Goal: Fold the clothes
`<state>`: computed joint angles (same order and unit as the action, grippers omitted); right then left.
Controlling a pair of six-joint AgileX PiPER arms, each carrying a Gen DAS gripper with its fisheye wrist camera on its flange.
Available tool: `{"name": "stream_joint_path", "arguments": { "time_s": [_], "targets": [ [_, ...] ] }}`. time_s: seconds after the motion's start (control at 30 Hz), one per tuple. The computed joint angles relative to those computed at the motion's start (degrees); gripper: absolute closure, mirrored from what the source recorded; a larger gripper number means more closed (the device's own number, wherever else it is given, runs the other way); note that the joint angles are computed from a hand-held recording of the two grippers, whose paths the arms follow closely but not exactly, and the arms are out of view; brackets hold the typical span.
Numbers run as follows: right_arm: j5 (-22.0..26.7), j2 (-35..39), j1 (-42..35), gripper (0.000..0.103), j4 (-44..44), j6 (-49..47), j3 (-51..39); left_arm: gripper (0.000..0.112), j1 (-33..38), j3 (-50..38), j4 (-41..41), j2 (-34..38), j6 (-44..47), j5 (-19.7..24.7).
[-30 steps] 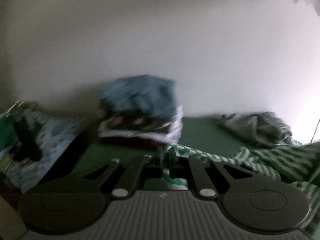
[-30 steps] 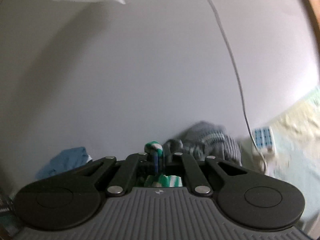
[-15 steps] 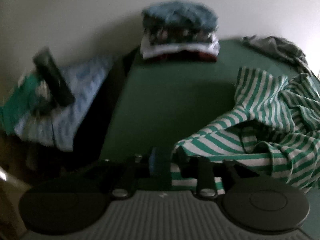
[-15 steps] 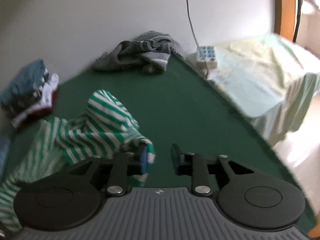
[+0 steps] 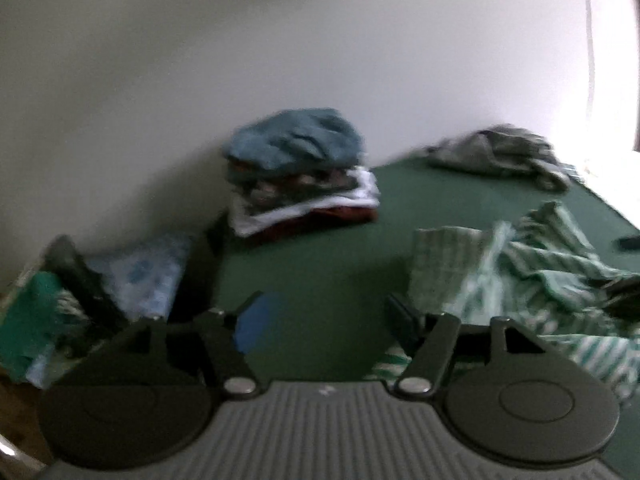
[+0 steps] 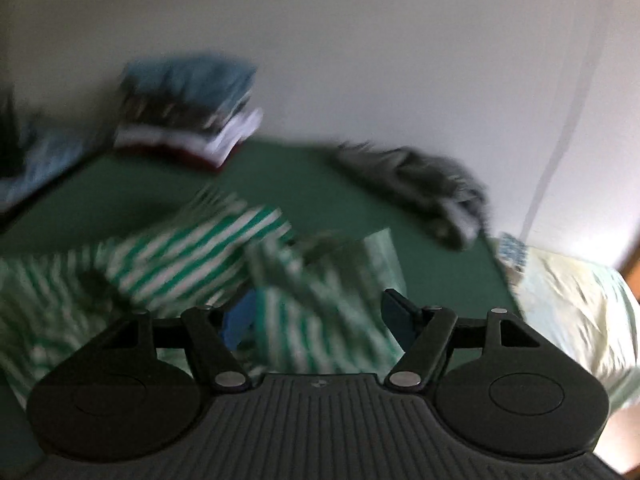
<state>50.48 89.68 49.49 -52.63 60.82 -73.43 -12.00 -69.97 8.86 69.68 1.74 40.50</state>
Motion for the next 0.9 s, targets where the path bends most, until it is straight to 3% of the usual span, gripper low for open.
{"name": "stream_joint_path", "arguments": {
  "time_s": [0.07, 0.17, 0.23, 0.3, 0.33, 0.4, 0.47, 0.6, 0.67, 0.77, 0.83, 0.9],
  "targets": [
    [-2.12, 2.68, -0.95, 0.037, 3.47, -3.6, -1.2, 0.041, -4.75, 1.87, 4.09, 0.34, -3.09, -1.42],
    [-3.64, 5.96, -1.76, 0.037, 6.09, -5.41, -2.65, 0.039, -14.03, 5.06, 17.81, 3.89, -13.92, -4.49],
    [-3.68, 7.74, -2.68, 0.041, 7.35, -6.32, -3.45, 0.041, -16.77, 4.83, 20.14, 8.2, -16.3, -5.09],
    [-4.16, 9.09, -4.52, 0.055, 8.51, -5.08, -3.25, 0.048, -17.99, 2.89, 20.28, 13.5, -16.12, -4.35],
    [-6.01, 8.12, -6.17, 0.066, 9.57, -3.93, -1.68, 0.048, -18.49, 1.61, 20.08, 16.26, -15.7, -3.83],
    [-9.75, 6.36, -9.67, 0.074, 12.09, -2.22, 1.22, 0.048, -19.67, 0.3, 24.08, 20.74, -18.97, -3.22],
    [-13.49, 4.78, -13.25, 0.093, 14.7, -0.84, 3.93, 0.048, -20.13, -1.91, 25.98, 24.53, -21.25, -0.98],
    [-17.12, -2.39, -16.23, 0.093, 5.95, 13.37, 12.19, 0.049, -17.6, -4.73, 23.72, 27.03, -22.76, -0.61],
    [-15.37, -4.67, -17.41, 0.094, 2.77, 17.48, 13.66, 0.058, -14.42, -7.89, 19.51, 28.68, -21.72, 0.12],
    [-11.61, -6.32, -19.05, 0.093, -1.22, 23.8, 14.79, 0.065, -10.65, -11.95, 21.55, 30.67, -28.78, 2.71],
    [-8.83, -6.34, -20.39, 0.093, -0.45, 24.85, 14.76, 0.063, -6.24, -14.56, 20.0, 31.21, -30.45, 3.9],
    [-6.32, -6.37, -21.78, 0.09, 1.6, 24.32, 14.75, 0.059, -1.06, -16.93, 13.34, 31.56, -26.74, 4.71]
  ]
}}
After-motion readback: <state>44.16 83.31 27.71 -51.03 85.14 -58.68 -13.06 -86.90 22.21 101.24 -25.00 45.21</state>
